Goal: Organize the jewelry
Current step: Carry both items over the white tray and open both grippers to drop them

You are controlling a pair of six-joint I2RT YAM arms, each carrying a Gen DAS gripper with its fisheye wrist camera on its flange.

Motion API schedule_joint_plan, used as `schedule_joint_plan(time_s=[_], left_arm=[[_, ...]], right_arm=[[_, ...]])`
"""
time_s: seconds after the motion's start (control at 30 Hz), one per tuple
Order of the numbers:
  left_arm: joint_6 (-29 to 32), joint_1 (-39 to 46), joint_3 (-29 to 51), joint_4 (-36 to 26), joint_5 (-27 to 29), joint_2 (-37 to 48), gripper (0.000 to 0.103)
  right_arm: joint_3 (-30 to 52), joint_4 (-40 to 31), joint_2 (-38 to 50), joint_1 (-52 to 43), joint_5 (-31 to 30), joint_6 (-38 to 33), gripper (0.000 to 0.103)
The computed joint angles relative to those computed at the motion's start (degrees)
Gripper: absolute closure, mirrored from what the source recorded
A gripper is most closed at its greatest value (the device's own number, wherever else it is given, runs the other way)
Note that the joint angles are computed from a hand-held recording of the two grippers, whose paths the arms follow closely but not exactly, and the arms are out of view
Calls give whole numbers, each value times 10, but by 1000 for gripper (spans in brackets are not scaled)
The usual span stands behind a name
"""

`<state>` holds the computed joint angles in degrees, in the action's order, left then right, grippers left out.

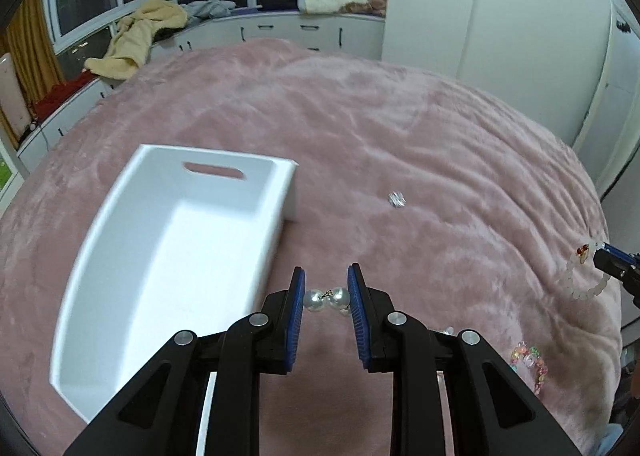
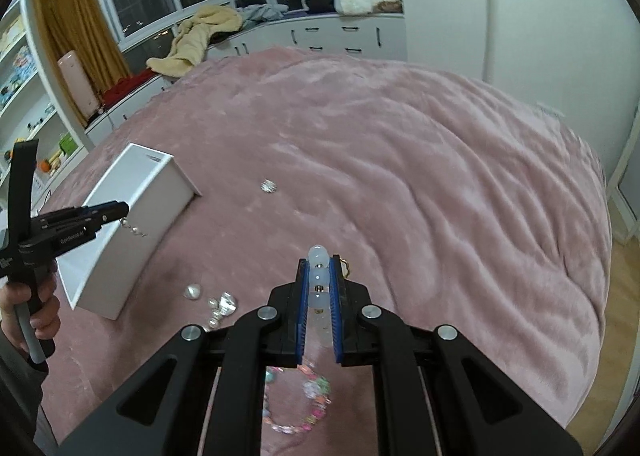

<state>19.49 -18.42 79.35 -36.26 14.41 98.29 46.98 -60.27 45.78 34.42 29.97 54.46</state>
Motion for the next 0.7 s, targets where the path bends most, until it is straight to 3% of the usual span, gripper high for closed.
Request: schedule_joint_plan(time_s=[0.37, 0.7], left_arm=[[57, 121, 118, -82, 33, 26, 76], [87, 199, 211, -134, 47, 101, 76]], right_arm=[[191, 77, 208, 2, -18, -105, 93], [429, 153, 473, -15, -114, -203, 93]])
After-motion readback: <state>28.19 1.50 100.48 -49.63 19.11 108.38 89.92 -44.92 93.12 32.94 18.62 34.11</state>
